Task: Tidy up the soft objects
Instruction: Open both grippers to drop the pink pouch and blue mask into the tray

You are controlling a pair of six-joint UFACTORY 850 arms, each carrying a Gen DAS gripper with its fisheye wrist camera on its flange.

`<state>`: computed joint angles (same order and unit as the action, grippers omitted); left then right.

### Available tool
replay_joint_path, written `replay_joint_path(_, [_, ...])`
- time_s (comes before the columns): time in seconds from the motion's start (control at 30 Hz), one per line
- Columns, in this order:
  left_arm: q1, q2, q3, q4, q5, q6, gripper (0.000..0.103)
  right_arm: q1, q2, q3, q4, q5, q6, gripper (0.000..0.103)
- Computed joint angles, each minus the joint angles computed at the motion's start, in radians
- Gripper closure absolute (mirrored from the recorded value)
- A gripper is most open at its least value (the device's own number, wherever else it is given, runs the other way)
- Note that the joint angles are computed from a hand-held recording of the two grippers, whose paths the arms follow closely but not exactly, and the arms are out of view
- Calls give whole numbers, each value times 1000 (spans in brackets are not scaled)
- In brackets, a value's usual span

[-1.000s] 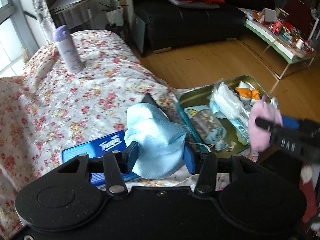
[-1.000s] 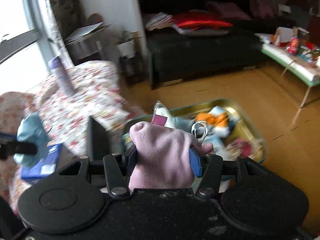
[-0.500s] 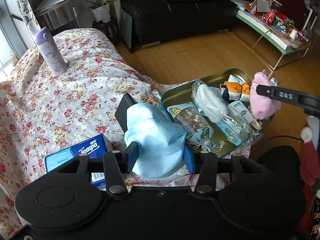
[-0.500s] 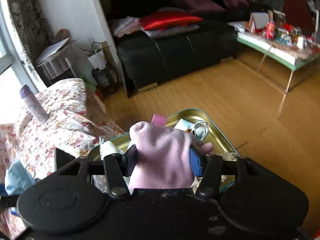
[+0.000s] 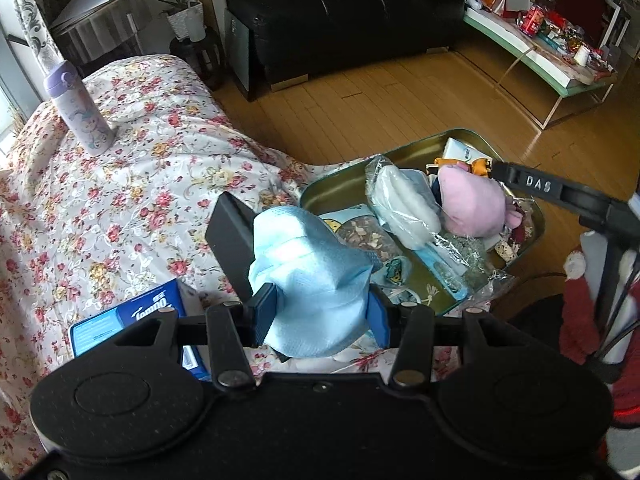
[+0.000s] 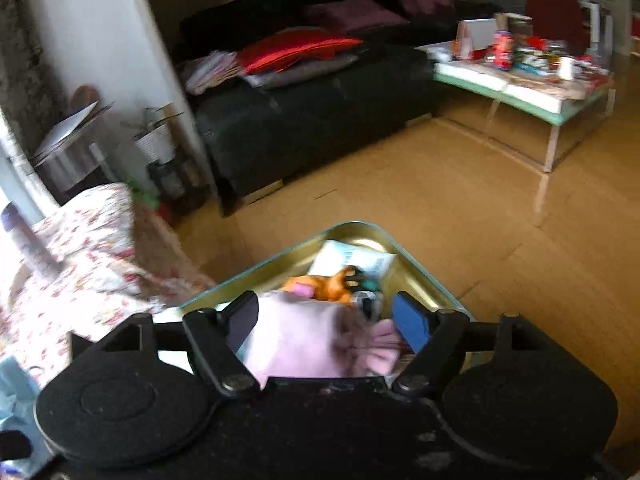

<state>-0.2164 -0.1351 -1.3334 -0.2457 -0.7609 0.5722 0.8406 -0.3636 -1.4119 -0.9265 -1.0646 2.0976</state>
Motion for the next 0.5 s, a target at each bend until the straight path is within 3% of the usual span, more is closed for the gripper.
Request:
replay_joint_path(0.17, [-18,-24,-28,5,-9,-16,56,19,-35,-10,35,-105,14,29])
replay_joint_path(0.3, [-32,-55,-73,-8,-26,-26,56,32,-13,27,-12,-100,55,24])
replay_joint_path(0.5, [-71,-114,-163,-36,-40,-38,56,42,5,68,-49,-95,97,23])
